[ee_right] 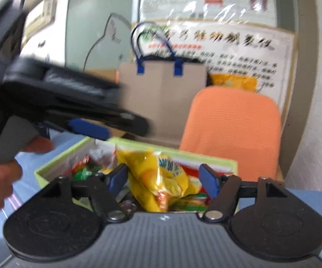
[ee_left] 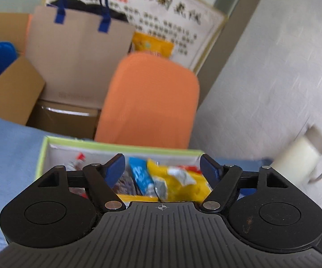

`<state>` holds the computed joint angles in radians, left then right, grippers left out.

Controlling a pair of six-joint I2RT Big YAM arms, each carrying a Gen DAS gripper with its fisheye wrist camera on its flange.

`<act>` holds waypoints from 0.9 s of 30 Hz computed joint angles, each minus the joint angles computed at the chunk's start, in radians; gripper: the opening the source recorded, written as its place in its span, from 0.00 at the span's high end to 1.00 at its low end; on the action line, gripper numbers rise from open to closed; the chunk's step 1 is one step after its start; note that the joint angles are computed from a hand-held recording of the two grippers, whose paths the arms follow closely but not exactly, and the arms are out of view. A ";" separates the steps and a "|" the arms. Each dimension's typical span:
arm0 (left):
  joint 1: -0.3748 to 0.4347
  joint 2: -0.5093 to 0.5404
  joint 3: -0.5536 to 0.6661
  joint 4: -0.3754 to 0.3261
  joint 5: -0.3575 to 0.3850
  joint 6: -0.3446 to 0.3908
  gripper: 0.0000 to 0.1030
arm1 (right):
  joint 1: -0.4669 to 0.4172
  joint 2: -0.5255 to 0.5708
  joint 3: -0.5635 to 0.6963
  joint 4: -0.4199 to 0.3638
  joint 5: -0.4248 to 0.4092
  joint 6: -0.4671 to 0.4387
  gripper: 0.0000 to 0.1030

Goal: Organize snacks
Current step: 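Carry the chip bag over the green box and open the left gripper, then move the left gripper to the round cookie in clear wrap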

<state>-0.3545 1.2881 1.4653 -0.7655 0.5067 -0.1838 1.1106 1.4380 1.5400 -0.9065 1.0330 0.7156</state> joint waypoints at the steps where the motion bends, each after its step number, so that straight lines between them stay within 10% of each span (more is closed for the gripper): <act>1: 0.021 -0.022 -0.021 0.017 0.020 -0.011 0.36 | 0.017 -0.015 -0.009 -0.003 0.039 0.018 0.24; 8: 0.164 -0.181 -0.182 -0.002 0.117 0.027 0.27 | 0.172 0.020 0.052 -0.229 0.187 0.228 0.09; 16: 0.216 -0.150 -0.261 -0.246 0.118 0.274 0.39 | 0.181 0.204 0.122 -0.102 -0.159 0.180 0.10; 20: 0.248 -0.038 -0.189 -0.414 0.257 0.389 0.42 | 0.142 0.277 0.184 -0.036 -0.314 0.103 0.12; 27: 0.253 0.034 -0.135 -0.562 0.318 0.522 0.42 | 0.109 0.320 0.231 -0.032 -0.372 0.038 0.10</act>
<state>-0.1012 1.3226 1.3302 -1.3275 0.8244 0.3385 1.2197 1.7583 1.7706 -0.9387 0.6606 0.7537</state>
